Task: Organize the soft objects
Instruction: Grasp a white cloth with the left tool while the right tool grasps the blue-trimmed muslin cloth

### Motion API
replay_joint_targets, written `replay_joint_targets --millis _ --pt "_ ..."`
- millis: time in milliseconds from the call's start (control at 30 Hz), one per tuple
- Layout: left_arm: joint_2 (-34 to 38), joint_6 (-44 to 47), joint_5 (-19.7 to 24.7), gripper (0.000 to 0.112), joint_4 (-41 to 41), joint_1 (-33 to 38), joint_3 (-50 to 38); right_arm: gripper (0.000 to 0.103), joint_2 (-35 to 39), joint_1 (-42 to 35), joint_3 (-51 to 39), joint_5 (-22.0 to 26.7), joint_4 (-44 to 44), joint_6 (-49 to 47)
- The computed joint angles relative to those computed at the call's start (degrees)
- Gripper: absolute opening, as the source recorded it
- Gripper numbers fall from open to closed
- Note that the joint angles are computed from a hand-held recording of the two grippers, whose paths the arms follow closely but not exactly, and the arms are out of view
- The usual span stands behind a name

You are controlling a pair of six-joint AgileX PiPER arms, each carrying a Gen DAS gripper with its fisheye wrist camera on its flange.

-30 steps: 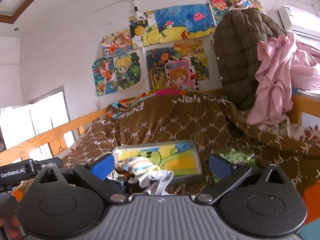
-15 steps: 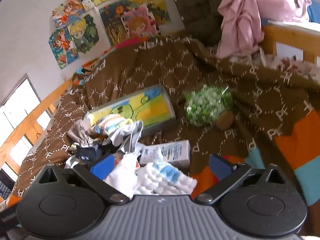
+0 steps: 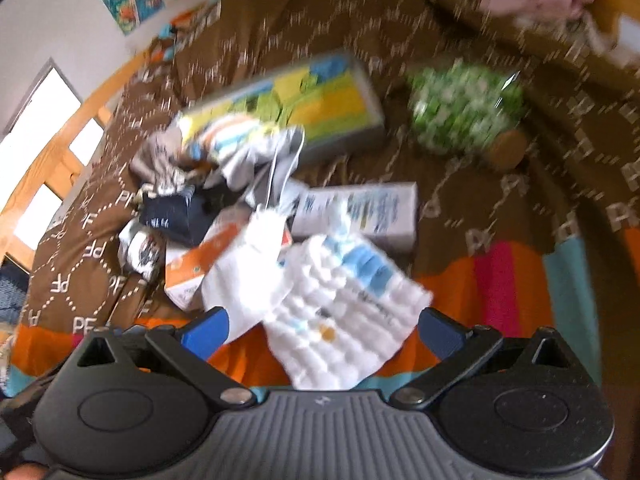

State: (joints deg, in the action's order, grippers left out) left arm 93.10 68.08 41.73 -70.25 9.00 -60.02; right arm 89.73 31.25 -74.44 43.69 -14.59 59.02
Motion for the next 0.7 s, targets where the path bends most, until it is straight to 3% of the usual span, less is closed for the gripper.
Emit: replay_joint_targets --millis 200,400,533,700 --pt "4.6 -5.1 3.9 0.102 0.7 0.4 -3.5 0.103 2.3 -9.3 0.4 -3.6 19.1 -14.2" --pt "9.5 -8.6 8.3 0.102 -1.2 0.8 -6.9 0.103 4.4 -11.2 -1.9 -2.6 14.8 -15.5" --pt "12.8 -9.7 11.0 0.102 -2.9 0.5 -9.2 0.103 6.4 -13.1 -4.4 -1.6 19.0 -25.5" --pt "15.7 -11.2 11.9 0.102 -3.9 -0.1 -11.1 0.103 10.0 -13.6 -9.2 3.7 23.5 -37.5"
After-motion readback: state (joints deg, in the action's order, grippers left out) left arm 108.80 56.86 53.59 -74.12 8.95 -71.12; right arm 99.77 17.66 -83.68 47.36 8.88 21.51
